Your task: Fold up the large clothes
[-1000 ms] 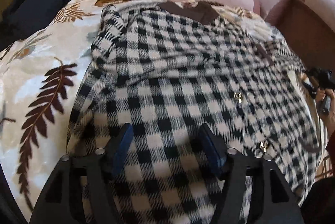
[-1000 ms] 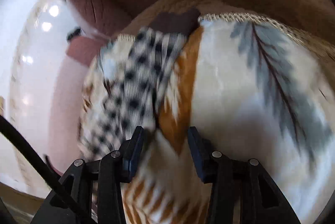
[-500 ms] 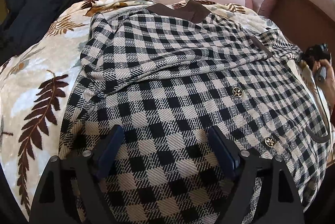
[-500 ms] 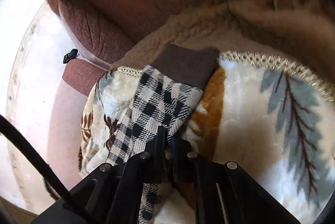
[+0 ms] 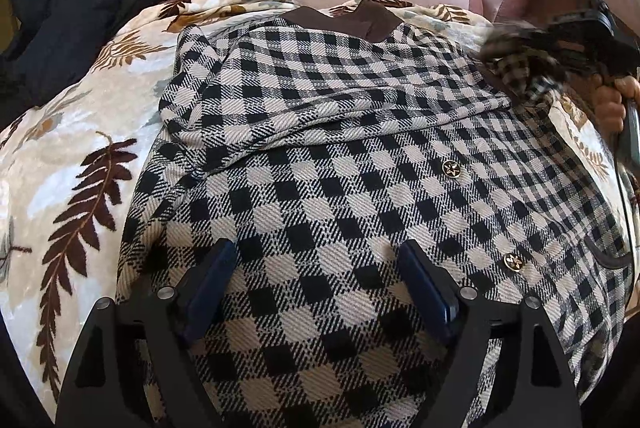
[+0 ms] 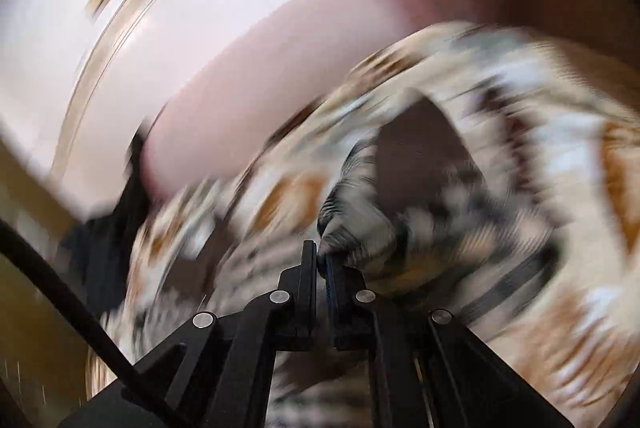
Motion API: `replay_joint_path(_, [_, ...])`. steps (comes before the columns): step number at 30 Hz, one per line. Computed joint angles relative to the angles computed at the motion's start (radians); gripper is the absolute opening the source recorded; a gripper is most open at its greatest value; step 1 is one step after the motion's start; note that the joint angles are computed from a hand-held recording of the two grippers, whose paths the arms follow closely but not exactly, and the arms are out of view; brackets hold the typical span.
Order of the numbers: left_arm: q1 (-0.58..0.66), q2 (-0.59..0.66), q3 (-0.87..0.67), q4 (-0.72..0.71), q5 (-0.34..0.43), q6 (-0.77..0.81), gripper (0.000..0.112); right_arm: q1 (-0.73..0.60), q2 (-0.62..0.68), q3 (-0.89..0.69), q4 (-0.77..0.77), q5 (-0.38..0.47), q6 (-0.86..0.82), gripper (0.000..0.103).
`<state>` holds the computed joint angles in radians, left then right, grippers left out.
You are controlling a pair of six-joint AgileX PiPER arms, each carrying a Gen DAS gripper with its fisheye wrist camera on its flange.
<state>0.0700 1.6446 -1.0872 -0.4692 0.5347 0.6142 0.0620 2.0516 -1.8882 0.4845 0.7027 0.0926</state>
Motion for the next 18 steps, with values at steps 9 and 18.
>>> replay_joint_path(9, [0.052, -0.008, -0.029, -0.080, 0.119, 0.032, 0.082, 0.257, 0.205, -0.306, -0.010, 0.352, -0.195, 0.007])
replay_joint_path(18, [0.184, -0.058, -0.112, -0.335, 0.372, 0.121, 0.082, 0.253, -0.173, 0.166, -0.204, 0.088, 0.253, 0.044])
